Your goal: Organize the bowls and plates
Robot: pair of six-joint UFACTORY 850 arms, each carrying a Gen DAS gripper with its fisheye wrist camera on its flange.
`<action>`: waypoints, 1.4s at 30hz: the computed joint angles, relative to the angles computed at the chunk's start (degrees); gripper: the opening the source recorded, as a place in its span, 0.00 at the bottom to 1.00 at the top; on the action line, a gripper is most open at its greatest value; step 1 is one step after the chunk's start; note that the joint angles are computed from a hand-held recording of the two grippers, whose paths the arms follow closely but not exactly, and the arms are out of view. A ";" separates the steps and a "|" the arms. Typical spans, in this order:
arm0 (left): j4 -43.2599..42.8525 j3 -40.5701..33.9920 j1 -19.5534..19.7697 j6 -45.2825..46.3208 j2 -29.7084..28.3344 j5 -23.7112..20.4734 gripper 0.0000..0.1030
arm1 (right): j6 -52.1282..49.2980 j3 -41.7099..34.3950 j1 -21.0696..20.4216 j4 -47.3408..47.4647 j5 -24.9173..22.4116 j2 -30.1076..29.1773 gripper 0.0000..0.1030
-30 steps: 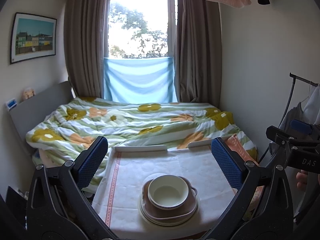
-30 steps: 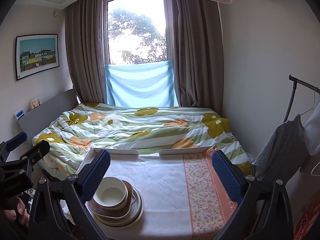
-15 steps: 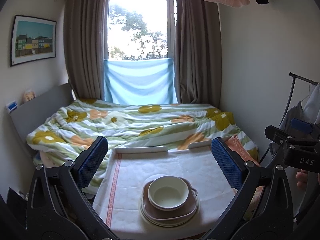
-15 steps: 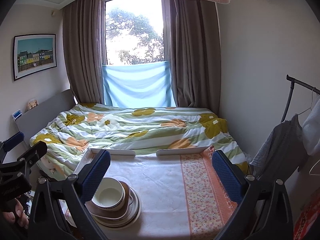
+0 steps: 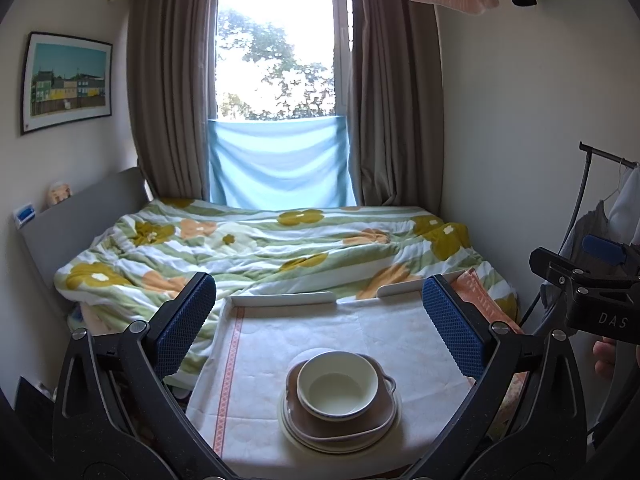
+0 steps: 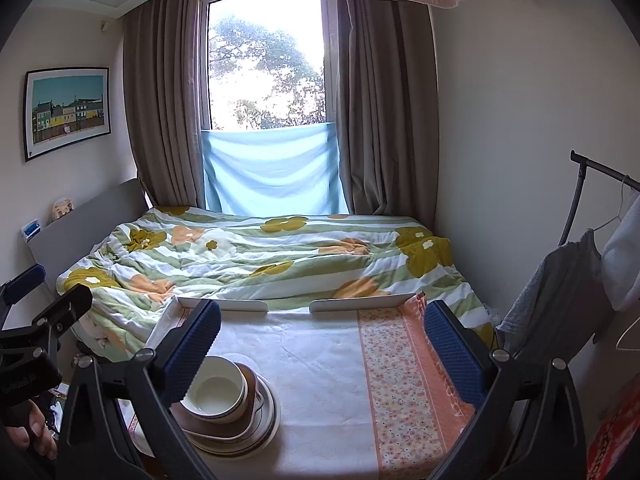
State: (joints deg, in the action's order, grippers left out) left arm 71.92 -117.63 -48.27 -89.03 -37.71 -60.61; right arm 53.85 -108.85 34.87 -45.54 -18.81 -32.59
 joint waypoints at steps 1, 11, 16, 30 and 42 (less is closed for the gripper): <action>-0.01 -0.05 0.02 0.01 -0.01 0.14 1.00 | -0.07 0.00 -0.01 0.07 0.04 0.00 0.98; 0.20 1.36 0.31 -0.43 0.98 0.80 1.00 | -0.25 -0.16 -0.01 0.18 -0.15 -0.07 0.98; 0.67 2.49 0.35 -1.26 1.59 1.32 1.00 | 0.61 -0.09 0.00 -0.68 -0.12 -0.02 0.98; 2.62 6.14 0.38 -4.73 3.67 1.92 1.00 | 0.70 -0.14 -0.23 -0.65 -0.10 -0.12 0.98; 6.45 7.06 0.07 -4.04 3.63 0.75 1.00 | 1.60 -0.58 0.03 -0.67 -1.64 -0.55 0.98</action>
